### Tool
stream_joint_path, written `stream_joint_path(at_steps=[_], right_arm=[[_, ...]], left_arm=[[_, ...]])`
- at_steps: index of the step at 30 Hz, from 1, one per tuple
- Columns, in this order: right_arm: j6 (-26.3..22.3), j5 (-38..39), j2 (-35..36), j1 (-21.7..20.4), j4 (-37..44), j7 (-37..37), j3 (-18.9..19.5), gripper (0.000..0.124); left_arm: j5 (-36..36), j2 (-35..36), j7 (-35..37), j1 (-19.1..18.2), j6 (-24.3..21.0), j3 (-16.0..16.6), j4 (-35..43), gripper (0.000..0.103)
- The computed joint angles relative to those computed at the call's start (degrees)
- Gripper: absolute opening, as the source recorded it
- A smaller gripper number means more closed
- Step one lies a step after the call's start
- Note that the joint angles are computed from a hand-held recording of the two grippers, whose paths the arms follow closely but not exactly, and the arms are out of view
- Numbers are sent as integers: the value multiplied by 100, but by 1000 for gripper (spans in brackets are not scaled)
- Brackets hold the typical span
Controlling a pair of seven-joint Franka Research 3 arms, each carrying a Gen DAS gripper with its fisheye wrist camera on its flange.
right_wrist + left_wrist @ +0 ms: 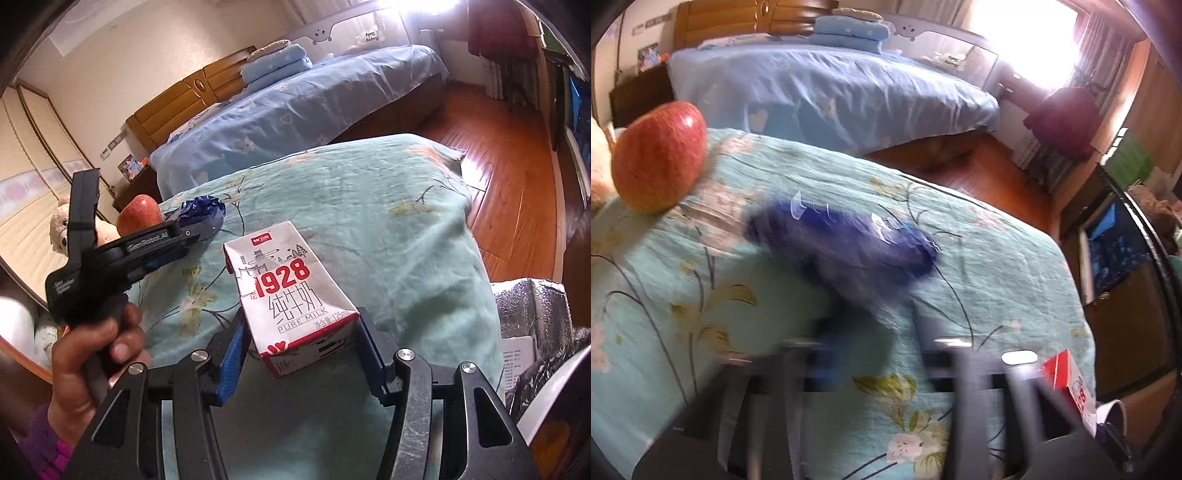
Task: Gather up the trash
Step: 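Grasp the blue plastic bag with the left tool while the right tool grasps the white milk carton, then carry the blue bag and white milk carton over the trash bin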
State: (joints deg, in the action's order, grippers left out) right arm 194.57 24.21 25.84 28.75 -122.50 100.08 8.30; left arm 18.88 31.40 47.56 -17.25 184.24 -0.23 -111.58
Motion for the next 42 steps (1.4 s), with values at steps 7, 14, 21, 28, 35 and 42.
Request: stream_joint_path(at_steps=[7,14,21,28,35,42], right_arm=[[271,121,-138,60,-259,90,22,55],[552,319,-311,212,-629,213,26,55],[846,791,-597,557,-1120,135,-40,55],[1214,1255,-1016,734,-1692,58,58,55],[1565,1777,-1398,845,-2166,-103,187,55],[1862,2280,-1694,898,-2574,-207,346,55]], left_arm=[[56,-446,365,610,456,-586,-841,2],[503,-955,505,1872,946,-1925,-2018,1],[1338,-1428,230,2040,1230,-2325,-2778,1],[1844,-1807,-102,1599,1488,-2075,-3186,1],[1754,-2092,68,938,1618,-1730,-3397,1],[1856,-2127,121,694,1596,-1722,-3373,1]])
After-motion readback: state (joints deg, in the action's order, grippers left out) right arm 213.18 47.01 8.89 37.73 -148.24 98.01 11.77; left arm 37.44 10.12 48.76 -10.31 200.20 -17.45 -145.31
